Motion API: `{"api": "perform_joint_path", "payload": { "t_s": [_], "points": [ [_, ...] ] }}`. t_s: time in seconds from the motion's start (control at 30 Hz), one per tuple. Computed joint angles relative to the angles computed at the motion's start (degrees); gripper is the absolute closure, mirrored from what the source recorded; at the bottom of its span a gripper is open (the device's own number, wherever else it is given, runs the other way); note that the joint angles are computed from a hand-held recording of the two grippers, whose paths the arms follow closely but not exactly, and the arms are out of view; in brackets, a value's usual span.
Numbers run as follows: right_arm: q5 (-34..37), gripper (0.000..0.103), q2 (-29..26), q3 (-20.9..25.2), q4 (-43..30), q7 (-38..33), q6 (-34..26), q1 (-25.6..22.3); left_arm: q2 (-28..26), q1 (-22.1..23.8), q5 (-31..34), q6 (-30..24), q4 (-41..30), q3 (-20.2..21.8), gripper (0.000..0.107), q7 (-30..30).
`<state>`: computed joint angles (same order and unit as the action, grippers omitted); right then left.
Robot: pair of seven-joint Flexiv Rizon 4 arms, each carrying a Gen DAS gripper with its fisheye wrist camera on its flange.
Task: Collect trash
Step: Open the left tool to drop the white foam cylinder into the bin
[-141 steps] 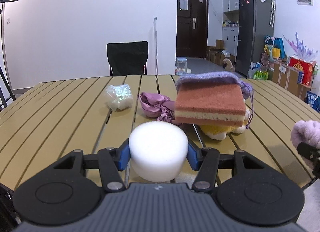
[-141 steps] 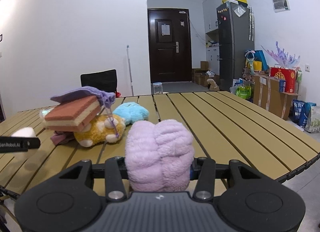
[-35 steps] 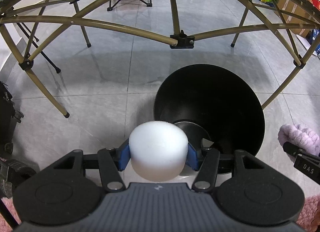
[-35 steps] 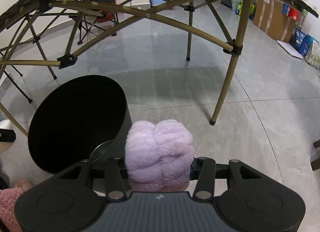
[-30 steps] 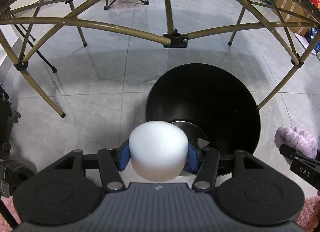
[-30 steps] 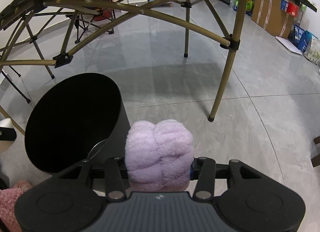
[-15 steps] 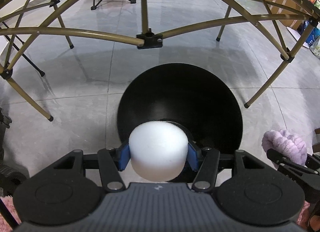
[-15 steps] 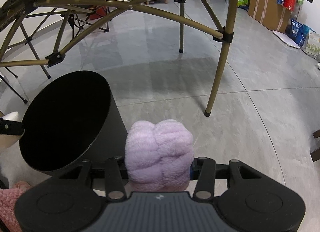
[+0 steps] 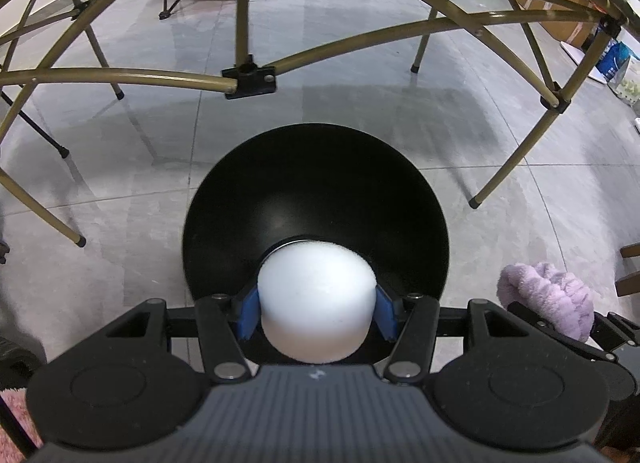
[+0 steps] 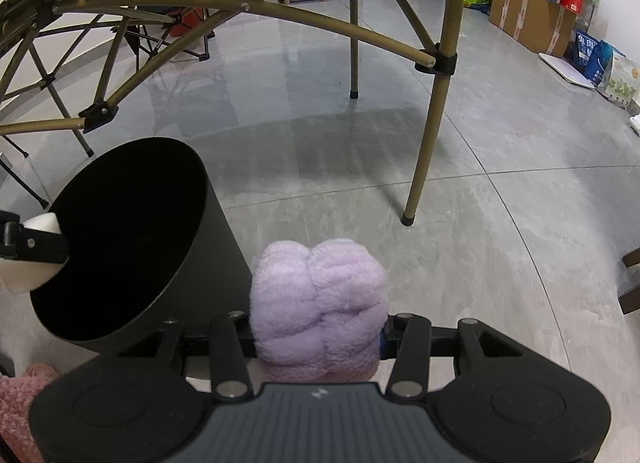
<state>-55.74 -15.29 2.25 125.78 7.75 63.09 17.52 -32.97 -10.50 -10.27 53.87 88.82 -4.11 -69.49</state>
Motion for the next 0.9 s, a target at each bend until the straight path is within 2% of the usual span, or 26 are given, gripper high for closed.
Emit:
{"api": "perform_joint_path", "payload": {
  "t_s": [0.9],
  "points": [
    [2.68, 0.058, -0.64, -0.02, -0.24, -2.20, -0.55, 0.41, -2.23, -1.96, 1.85, -4.21, -3.87, 0.35, 0.050, -3.63]
  ]
}}
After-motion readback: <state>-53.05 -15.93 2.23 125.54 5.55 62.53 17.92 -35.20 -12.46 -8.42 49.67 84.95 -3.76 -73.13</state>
